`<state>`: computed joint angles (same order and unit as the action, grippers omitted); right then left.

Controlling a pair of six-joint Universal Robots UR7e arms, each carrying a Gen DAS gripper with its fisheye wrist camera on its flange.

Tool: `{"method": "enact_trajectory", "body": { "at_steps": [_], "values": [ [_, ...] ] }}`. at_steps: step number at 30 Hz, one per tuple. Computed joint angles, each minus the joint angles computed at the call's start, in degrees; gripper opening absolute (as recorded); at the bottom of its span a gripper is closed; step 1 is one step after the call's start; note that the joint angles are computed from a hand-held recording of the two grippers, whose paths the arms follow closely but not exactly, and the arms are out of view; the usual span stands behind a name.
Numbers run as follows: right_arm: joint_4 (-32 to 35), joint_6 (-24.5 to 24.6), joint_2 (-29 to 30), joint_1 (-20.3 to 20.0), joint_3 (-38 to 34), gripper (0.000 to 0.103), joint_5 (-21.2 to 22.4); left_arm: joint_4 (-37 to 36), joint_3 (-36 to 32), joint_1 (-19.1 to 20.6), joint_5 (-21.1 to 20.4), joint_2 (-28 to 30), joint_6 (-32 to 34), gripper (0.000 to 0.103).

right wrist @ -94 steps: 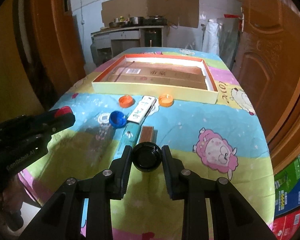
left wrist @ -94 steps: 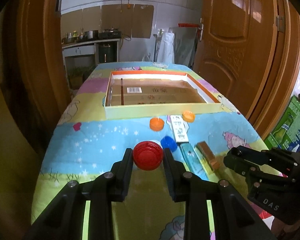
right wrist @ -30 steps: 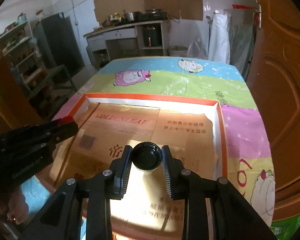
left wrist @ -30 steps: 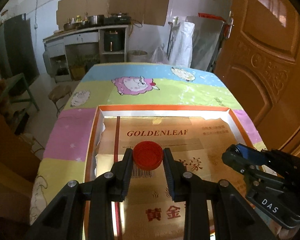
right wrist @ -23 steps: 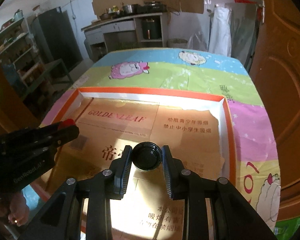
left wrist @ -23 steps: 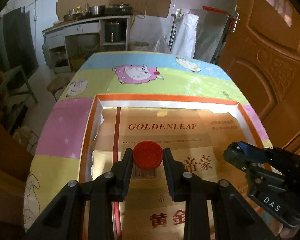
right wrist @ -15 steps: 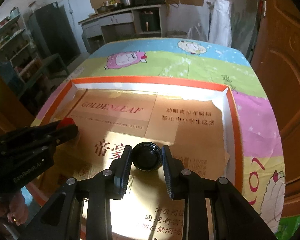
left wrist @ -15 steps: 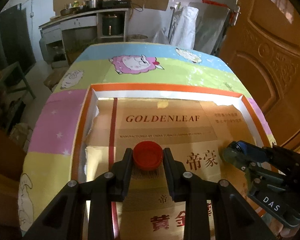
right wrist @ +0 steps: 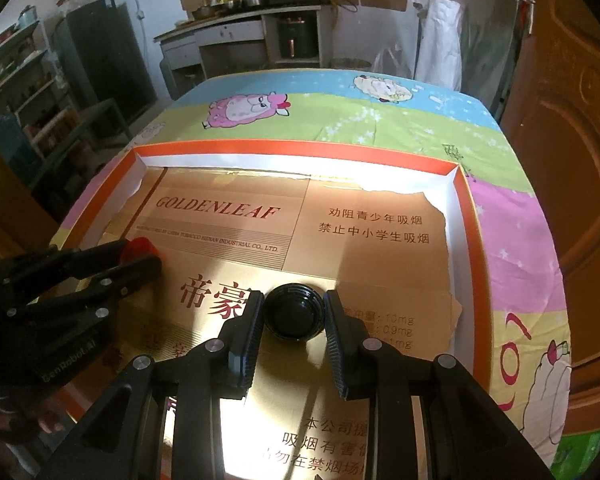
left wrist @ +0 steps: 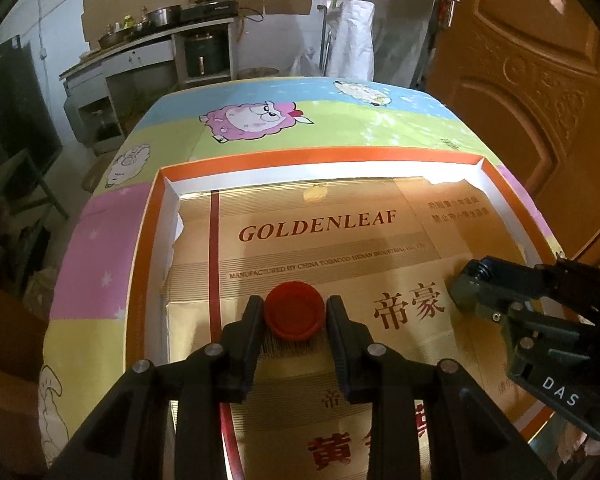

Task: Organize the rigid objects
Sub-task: 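Open the left gripper to drop the red cap while the right gripper releases the black lid in the tray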

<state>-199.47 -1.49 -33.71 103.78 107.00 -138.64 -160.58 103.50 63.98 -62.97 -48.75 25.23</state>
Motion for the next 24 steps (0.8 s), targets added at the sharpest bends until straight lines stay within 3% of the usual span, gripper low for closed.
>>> {"method": "enact_trajectory", "body": {
  "at_steps": [2, 3, 11, 15, 24],
  "values": [
    [-0.51, -0.29, 0.13, 0.18, 0.07, 0.031, -0.3, 0.88, -0.22, 0.24, -0.89, -0.24, -0.5, 0.053],
    [-0.87, -0.38, 0.18, 0.27, 0.17, 0.031, -0.4, 0.75, -0.13, 0.28, -1.04, -0.36, -0.68, 0.055],
    [-3.89, -0.59, 0.07, 1.05, 1.27, 0.033, -0.95, -0.56, 1.27, 0.12, -1.25, -1.7, -1.09, 0.056],
    [-5.17, -0.38, -0.12, 1.73, 1.99, 0.043, -1.72, -3.28, 3.12, -0.44, -1.62, -3.24, -0.45, 0.056],
    [-7.8, 2.7, -0.78, 3.42, 5.35, 0.043, -2.05, -4.84, 8.43, -1.59, -4.17, -8.67, -1.77, 0.056]
  ]
}}
